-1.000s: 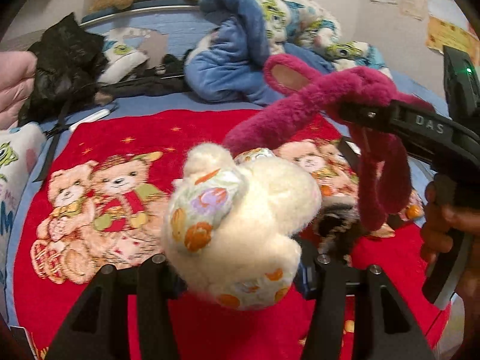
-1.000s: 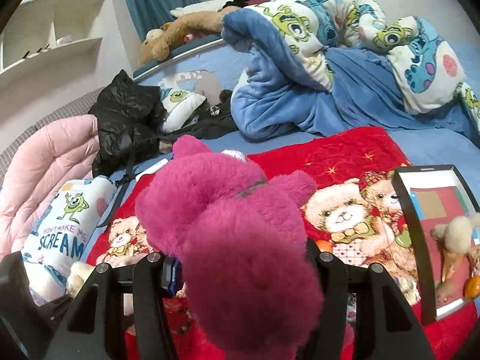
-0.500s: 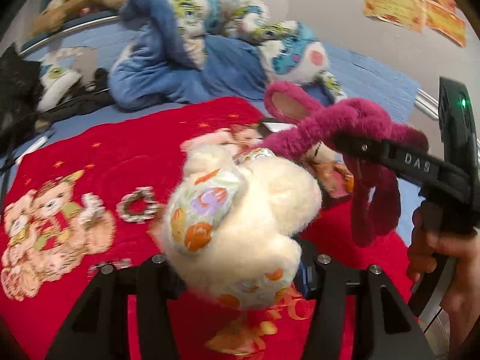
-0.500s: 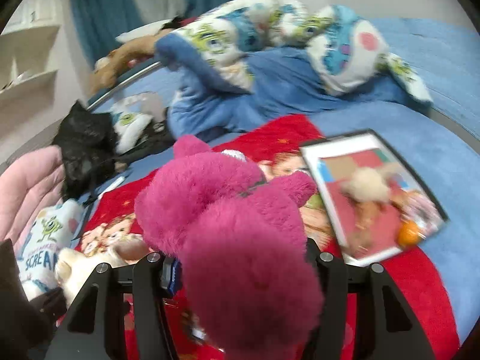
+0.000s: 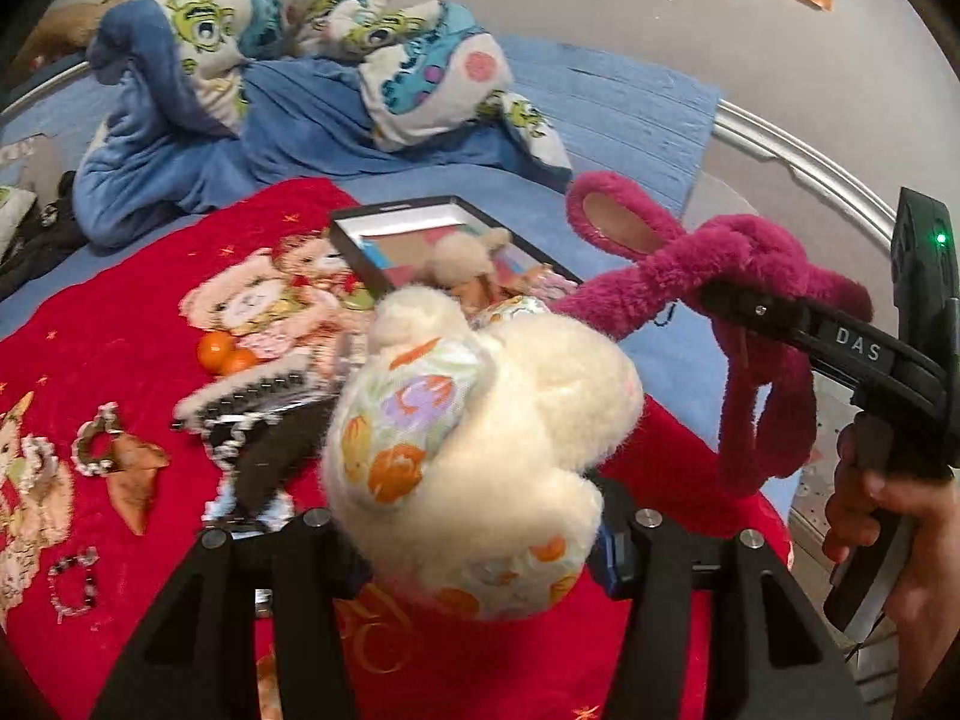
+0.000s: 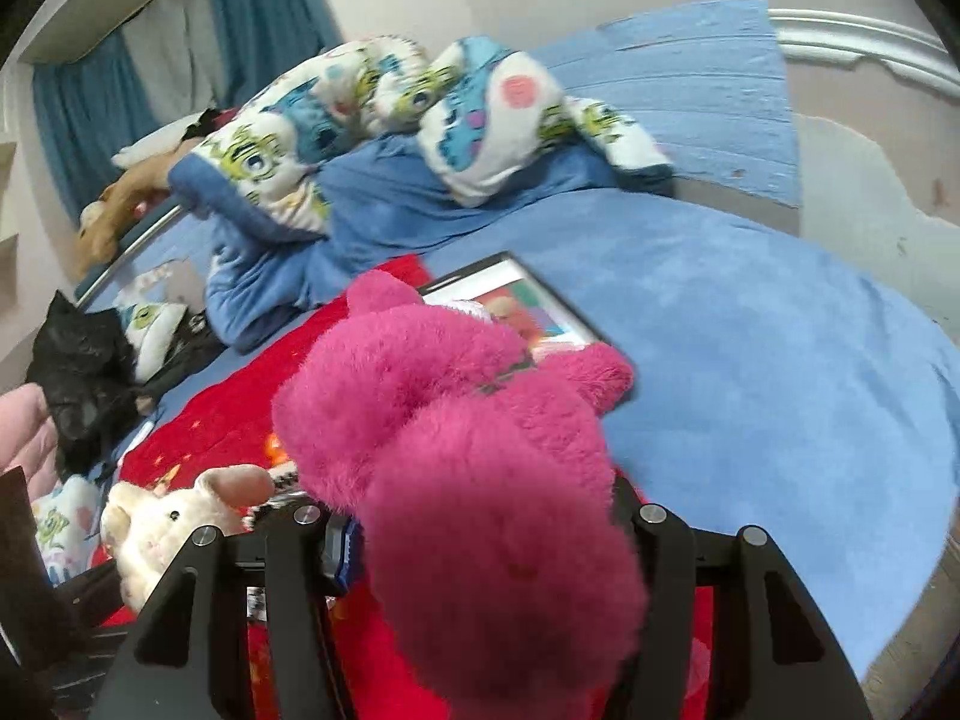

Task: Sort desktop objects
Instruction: 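Carry the cream plush in the left tool and magenta plush in the right tool to the box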

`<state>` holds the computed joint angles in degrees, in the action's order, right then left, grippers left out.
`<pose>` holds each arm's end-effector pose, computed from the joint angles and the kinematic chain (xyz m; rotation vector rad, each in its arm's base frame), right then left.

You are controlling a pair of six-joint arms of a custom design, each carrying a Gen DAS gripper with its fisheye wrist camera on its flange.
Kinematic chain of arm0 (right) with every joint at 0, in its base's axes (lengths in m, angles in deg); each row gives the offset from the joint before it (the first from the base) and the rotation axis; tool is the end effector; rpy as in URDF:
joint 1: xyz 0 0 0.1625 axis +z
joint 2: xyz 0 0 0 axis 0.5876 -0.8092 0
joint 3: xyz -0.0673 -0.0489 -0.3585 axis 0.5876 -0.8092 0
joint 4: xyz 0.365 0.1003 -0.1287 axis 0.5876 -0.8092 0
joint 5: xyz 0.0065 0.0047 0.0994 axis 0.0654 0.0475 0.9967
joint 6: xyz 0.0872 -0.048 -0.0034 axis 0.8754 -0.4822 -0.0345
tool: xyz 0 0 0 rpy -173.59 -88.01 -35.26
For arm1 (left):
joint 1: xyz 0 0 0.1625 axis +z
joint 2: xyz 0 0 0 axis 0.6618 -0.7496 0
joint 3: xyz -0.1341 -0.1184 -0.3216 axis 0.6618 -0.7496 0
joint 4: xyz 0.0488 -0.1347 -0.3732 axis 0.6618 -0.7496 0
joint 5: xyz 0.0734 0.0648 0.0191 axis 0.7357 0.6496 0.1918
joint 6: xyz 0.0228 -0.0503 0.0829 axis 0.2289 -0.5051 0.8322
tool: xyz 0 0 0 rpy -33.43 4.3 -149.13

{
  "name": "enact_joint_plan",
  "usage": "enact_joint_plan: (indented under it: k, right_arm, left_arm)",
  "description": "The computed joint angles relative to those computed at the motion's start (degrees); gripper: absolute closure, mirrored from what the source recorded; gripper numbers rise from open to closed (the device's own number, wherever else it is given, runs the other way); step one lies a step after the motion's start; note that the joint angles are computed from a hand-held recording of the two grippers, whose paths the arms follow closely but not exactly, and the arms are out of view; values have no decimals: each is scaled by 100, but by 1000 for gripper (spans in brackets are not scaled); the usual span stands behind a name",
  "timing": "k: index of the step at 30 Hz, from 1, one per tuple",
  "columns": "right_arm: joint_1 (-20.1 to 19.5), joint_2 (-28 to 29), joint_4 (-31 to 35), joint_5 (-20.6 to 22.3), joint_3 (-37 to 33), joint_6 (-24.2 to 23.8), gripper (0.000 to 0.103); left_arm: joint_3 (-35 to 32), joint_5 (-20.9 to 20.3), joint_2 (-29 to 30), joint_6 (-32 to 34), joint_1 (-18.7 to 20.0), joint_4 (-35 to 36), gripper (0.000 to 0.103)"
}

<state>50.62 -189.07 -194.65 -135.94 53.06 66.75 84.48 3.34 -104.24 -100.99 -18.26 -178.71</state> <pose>0.0783 -0.3372 0.4016 0.0414 -2.2694 1.3379 -0.4330 -0.3931 0.0139 0.9462 2.5306 -0.7337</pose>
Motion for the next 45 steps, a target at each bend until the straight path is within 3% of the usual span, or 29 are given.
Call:
enact_joint_plan:
  k: [8, 20, 31, 38, 45]
  right_arm:
    - [-620, -764, 496, 374, 141, -109, 47]
    - [-1261, -689, 1052, 1271, -151, -345, 47]
    - [-1240, 550, 1182, 1941, -1274, -367, 47]
    - [-1020, 1753, 1262, 2067, -2454, -655, 47]
    - [-1057, 2784, 1551, 2241, -3505, -665, 47]
  left_arm:
    - [-325, -184, 385, -162, 23, 62, 47]
    - [-1140, 22, 922, -155, 229, 363, 48]
    - [-2684, -42, 1704, 347, 693, 568, 48]
    - [-4315, 148, 2499, 849, 1140, 959, 47]
    - [-5765, 119, 3202, 777, 1574, 1518, 47]
